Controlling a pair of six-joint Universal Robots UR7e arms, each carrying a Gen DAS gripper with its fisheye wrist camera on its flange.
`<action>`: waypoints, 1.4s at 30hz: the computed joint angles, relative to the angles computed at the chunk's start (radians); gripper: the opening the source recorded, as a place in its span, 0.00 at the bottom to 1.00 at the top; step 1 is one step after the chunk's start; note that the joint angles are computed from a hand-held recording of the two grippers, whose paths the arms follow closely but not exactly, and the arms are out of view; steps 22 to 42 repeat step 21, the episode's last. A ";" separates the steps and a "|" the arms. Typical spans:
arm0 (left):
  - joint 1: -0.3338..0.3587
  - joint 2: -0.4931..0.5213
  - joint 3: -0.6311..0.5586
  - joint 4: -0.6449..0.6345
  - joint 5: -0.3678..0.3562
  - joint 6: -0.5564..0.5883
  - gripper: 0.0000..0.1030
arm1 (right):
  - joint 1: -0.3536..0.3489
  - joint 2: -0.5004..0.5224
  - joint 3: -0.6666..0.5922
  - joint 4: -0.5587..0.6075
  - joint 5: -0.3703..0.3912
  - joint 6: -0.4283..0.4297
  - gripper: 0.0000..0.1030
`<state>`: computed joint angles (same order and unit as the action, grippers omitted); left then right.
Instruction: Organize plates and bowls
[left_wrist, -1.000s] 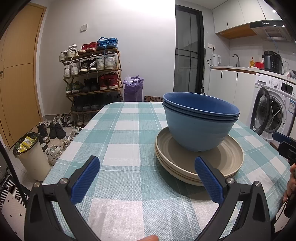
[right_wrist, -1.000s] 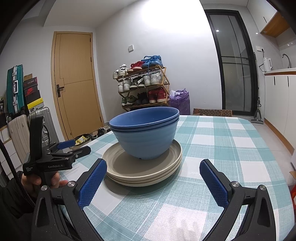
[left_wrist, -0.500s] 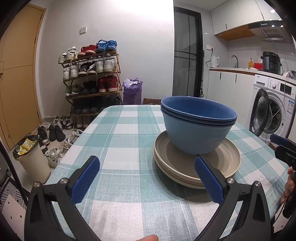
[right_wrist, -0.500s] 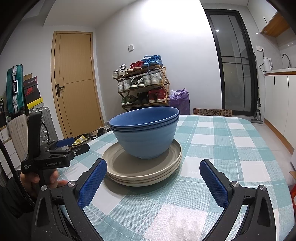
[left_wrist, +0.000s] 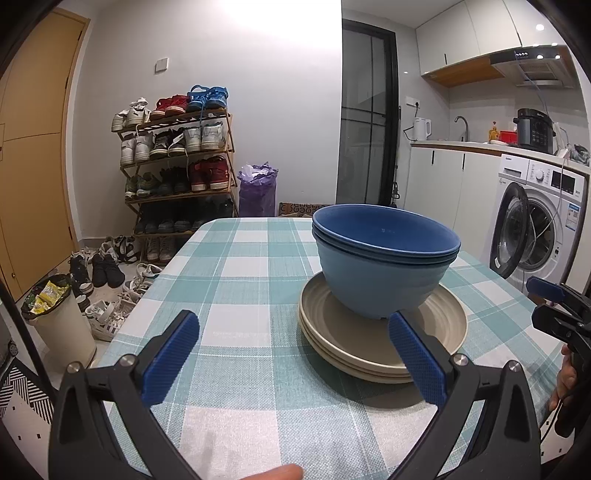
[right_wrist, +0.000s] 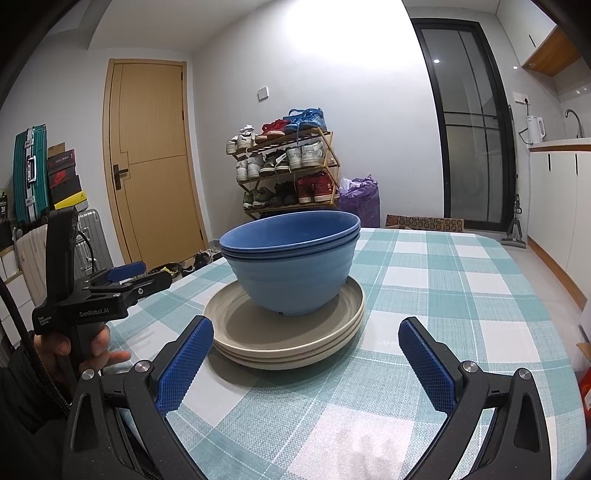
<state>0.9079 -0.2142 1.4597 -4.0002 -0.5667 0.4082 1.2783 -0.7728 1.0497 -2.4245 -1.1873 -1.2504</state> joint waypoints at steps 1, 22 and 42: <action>-0.001 0.000 -0.001 0.005 0.001 -0.001 1.00 | 0.000 0.000 0.000 0.002 0.000 -0.001 0.99; -0.001 -0.004 0.003 0.015 -0.011 -0.002 1.00 | 0.001 0.000 -0.002 0.013 0.010 -0.010 0.99; -0.001 -0.004 0.003 0.015 -0.011 -0.002 1.00 | 0.001 0.000 -0.002 0.013 0.010 -0.010 0.99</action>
